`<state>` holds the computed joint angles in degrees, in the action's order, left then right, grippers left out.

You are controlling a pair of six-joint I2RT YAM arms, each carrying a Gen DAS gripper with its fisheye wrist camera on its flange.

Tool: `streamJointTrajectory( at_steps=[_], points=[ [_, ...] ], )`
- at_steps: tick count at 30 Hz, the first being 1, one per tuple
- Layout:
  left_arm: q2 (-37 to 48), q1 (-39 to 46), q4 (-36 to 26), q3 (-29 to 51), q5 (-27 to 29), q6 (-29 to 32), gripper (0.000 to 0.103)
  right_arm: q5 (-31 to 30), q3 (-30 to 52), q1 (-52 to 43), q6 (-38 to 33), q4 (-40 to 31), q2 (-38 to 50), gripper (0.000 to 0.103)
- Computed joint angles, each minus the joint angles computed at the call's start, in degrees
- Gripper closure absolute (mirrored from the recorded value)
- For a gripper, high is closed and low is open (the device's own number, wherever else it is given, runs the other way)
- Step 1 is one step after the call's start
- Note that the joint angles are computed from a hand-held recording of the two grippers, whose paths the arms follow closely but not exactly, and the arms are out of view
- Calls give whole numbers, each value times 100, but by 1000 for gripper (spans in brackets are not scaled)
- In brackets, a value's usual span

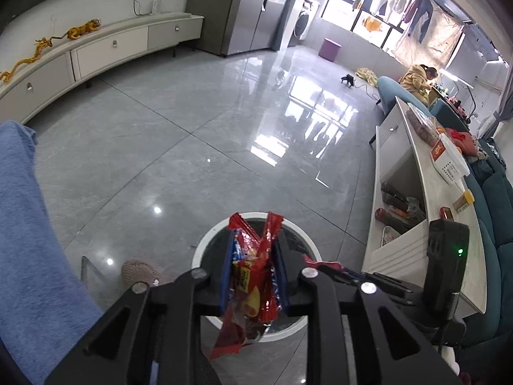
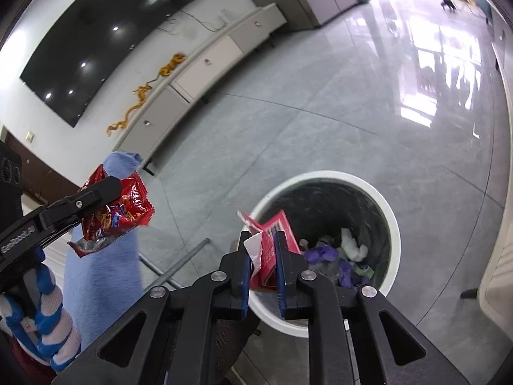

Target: Collect trash

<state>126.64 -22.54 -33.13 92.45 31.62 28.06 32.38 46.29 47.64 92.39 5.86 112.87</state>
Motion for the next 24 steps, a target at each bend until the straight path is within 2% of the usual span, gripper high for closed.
streamJointTrajectory(
  at_steps=[2,4,9,16,20,24],
  points=[
    [181,-110,4,123,-46,-109,57,-64,-98,-17,102,126,118,85],
    [353,-189,-63,280,-56,-182,51,-138,-107,-73,149,202,237,75],
    [436,-288,-24,239,-149,-184,49,-134,-40,-44,389,98,403,62],
    [145,-153,217,-120,-207,-186,46,-7,86,85,706,-290,372,58],
    [-332,20,738,-723,-321,-162,38,133,260,186,802,-746,251,54],
    [-898,277,1369,-1428,-455,-175,36,273,592,258,713,-1343,160,51]
  ],
)
